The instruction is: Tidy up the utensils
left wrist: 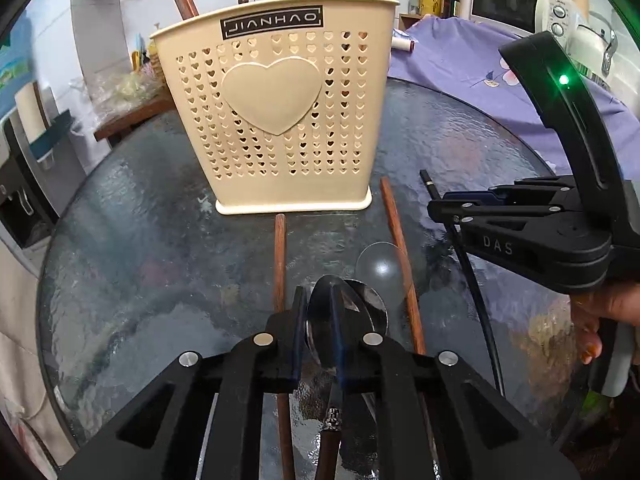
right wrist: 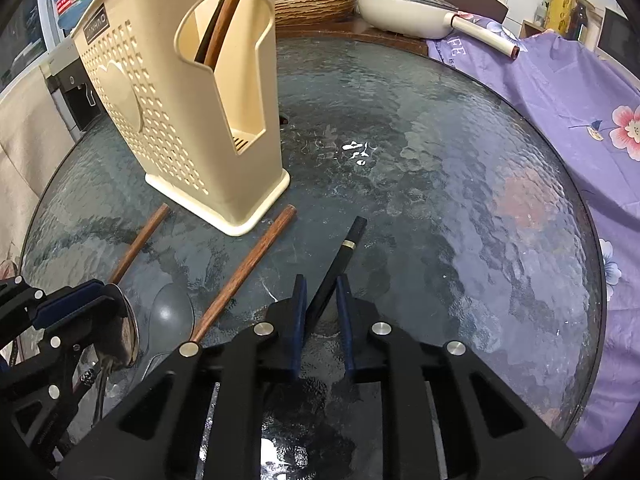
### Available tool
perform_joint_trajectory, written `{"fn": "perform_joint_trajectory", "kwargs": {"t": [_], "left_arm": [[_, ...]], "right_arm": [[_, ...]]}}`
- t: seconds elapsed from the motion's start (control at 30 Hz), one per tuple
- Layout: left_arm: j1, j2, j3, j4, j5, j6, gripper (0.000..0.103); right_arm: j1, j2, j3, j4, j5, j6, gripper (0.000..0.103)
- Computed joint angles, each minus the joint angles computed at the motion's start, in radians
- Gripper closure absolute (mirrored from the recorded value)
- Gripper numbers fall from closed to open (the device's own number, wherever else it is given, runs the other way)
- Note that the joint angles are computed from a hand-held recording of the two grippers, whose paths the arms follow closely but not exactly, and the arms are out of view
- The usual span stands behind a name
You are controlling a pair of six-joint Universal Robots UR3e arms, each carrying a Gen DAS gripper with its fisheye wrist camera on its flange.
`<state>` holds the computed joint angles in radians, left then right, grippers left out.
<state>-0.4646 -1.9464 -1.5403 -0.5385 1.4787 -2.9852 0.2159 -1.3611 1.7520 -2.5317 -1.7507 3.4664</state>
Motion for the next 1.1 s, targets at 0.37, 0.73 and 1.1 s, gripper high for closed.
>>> {"fn": "perform_joint_trajectory", "kwargs": {"t": [0.37, 0.73, 1.1], "left_arm": [[0.038, 0.031, -0.030, 0.020, -0.056, 0.007, 0.101], [0.134, 0.106, -0.084, 0.022, -0.174, -0.018, 0.102], [0.138, 0.169, -0.120, 0.154, -0.169, -0.099, 0.102]], "right_arm": [[-0.083, -0.056, 0.096, -0.081, 0.118, 0.028, 0.095], [-0.113, -0.134, 0.204, -0.208, 0.178, 0.043, 0.095], [-0.101, -0.286, 0.274, -0.284, 0.190, 0.033, 0.095]]}}
